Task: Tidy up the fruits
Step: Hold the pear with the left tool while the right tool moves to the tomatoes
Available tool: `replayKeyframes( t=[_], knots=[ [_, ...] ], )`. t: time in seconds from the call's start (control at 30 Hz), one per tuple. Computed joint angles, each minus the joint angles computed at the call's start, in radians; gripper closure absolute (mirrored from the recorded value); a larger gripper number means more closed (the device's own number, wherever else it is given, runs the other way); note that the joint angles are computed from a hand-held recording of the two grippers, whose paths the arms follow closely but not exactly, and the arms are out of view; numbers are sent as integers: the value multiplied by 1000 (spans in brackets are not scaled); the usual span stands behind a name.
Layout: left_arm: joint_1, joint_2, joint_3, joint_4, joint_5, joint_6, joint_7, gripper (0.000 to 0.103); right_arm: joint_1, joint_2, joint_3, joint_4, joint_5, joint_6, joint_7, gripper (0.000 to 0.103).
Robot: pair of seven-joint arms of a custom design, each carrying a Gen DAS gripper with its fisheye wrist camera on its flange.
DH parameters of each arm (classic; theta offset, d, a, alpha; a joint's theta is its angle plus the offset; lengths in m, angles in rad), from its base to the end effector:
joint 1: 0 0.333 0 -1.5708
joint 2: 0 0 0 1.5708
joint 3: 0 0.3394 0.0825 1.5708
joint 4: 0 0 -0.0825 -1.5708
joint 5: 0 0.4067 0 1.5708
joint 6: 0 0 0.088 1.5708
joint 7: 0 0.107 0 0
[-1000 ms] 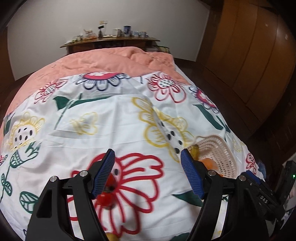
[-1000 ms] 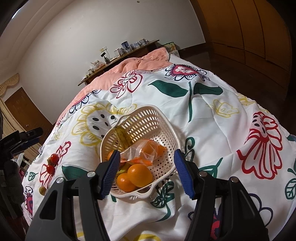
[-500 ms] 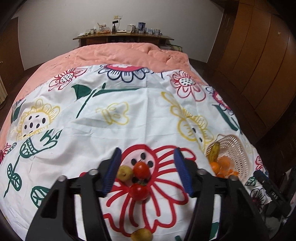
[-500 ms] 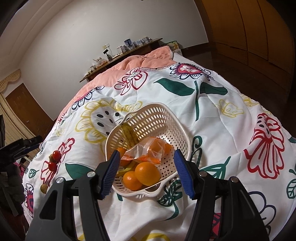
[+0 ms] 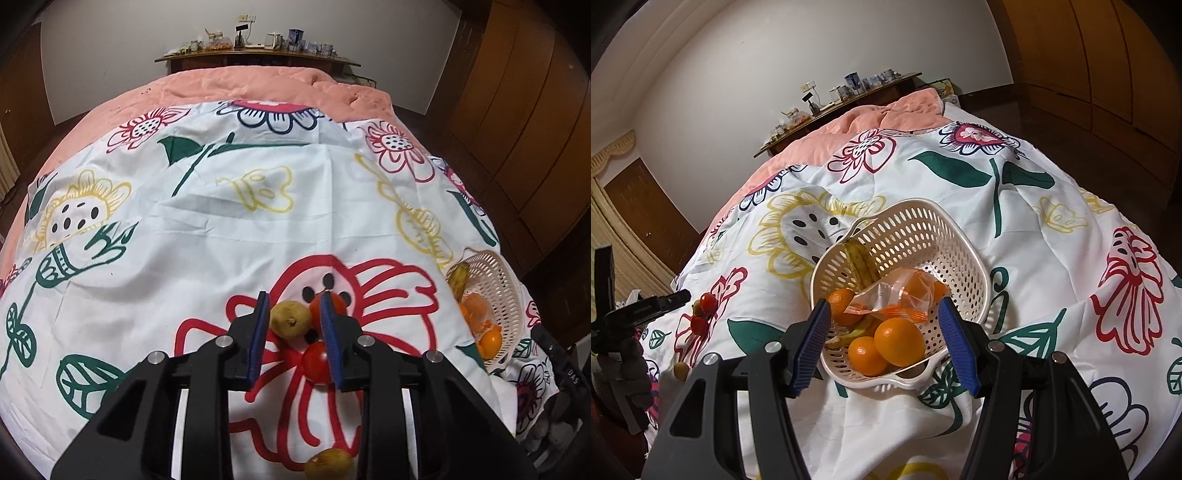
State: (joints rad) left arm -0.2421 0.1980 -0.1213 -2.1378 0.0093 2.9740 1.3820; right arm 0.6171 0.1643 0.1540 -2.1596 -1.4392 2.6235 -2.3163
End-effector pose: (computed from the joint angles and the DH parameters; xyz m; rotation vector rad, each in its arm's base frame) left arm 0.5920 -0.2227 0.3948 -1.7588 2.0929 -0.8029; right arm 0.4093 0.4280 0.3470 -1.2689 1.9579 -0.4969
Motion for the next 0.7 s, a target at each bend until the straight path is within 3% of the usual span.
replayKeyframes(
  t=[0.7],
  knots=[
    [64,39,-79,13,-209,-3,225,74,23,29,-6,51,48,5,-89,42]
  ],
)
